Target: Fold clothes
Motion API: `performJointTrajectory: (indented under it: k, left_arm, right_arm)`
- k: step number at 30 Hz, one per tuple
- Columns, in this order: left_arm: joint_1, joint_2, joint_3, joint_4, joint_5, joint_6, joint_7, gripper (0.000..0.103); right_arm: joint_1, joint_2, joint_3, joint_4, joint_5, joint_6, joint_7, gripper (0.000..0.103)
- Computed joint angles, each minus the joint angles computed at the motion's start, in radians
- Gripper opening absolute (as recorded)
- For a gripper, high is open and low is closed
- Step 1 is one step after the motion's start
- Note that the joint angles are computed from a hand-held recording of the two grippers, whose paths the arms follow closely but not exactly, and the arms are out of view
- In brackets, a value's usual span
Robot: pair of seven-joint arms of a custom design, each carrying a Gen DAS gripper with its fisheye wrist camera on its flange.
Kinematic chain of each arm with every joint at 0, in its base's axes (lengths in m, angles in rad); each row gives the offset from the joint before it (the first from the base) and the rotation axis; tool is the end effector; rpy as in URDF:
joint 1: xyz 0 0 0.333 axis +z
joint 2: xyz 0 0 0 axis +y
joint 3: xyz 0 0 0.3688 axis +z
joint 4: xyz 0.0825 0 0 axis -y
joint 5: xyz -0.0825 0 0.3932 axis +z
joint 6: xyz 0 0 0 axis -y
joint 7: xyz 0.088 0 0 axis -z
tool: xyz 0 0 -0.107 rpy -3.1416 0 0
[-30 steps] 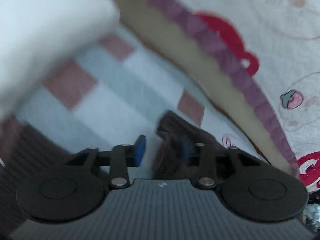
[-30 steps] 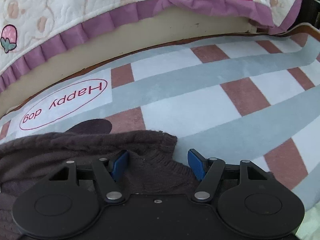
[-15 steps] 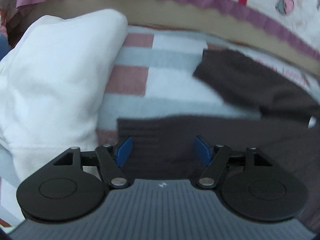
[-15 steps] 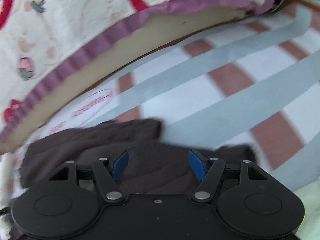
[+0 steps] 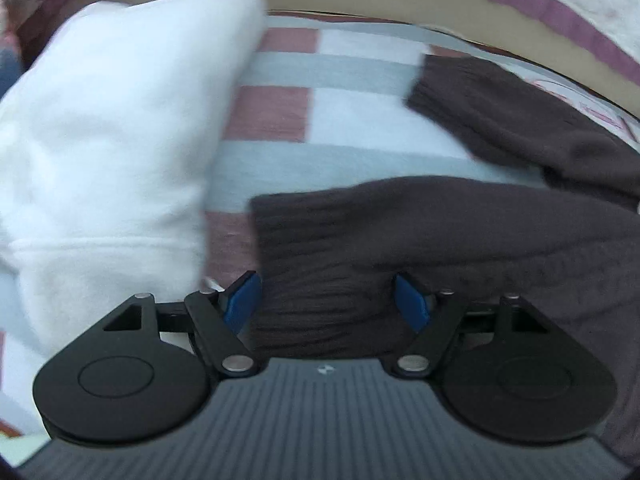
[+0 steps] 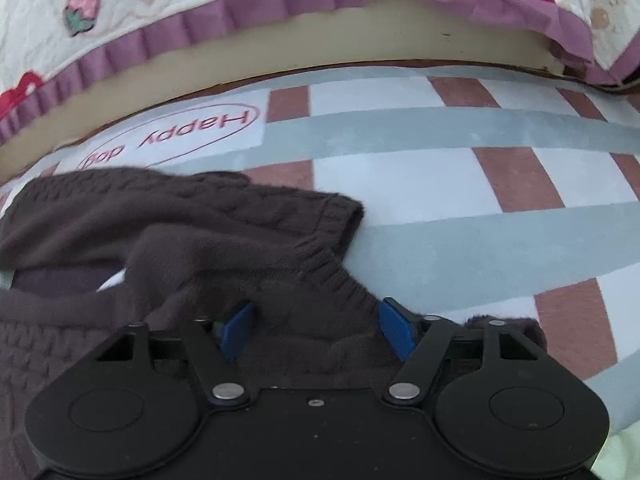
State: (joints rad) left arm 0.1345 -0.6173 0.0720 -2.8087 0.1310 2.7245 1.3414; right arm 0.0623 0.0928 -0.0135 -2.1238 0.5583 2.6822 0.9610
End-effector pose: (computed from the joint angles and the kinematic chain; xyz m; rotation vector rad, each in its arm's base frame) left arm 0.3451 0.0685 0.4719 -2.1949 1.5705 -0.4889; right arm 0.6039 0.0130 0.4619 -2.0213 1.6309 -0.2963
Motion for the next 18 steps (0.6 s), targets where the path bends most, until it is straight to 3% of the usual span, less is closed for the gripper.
performJointTrajectory:
  k: [2,3,4,5,6,7,8,10,15,18]
  left_arm:
    - [0.037,-0.005,-0.032,-0.001,0.029,-0.001,-0.032,0.059]
    - [0.020,-0.018,-0.012,-0.013,0.024,0.012,-0.014,0.058]
    - [0.002,-0.033,0.008,-0.026,0.017,0.026,0.007,0.055]
    - [-0.009,-0.042,0.023,-0.037,0.010,0.036,0.025,0.053]
    - [-0.019,-0.051,0.038,-0.048,0.003,0.044,0.043,0.051]
    - [-0.030,-0.058,0.059,-0.062,-0.012,0.063,0.060,0.040]
    - [-0.042,-0.064,0.080,-0.076,-0.028,0.083,0.077,0.025]
    - [-0.086,-0.081,0.134,-0.098,-0.066,0.125,0.135,0.012]
    - [-0.086,-0.129,0.123,-0.108,-0.098,0.218,0.156,0.009]
    - [-0.161,-0.144,0.213,-0.088,-0.169,0.256,0.158,0.008]
  right_arm:
    - [0.015,0.004,0.003,-0.016,-0.033,0.059,0.023,0.084]
    - [0.021,0.004,0.008,-0.025,-0.041,0.086,0.017,0.083]
    - [0.022,-0.002,0.020,-0.040,-0.013,0.119,-0.026,0.075]
    - [0.021,-0.009,0.034,-0.050,0.034,0.136,-0.091,0.055]
    - [0.021,-0.017,0.046,-0.059,0.084,0.151,-0.159,0.046]
    - [0.030,-0.025,0.048,-0.070,0.091,0.180,-0.178,0.023]
    - [0.039,-0.034,0.050,-0.081,0.098,0.210,-0.197,0.008]
    - [0.055,-0.044,0.054,-0.095,0.122,0.267,-0.238,0.007]
    - [0.067,-0.047,0.047,-0.091,0.153,0.330,-0.247,0.004]
    - [0.068,-0.050,0.048,-0.089,0.188,0.350,-0.259,0.004]
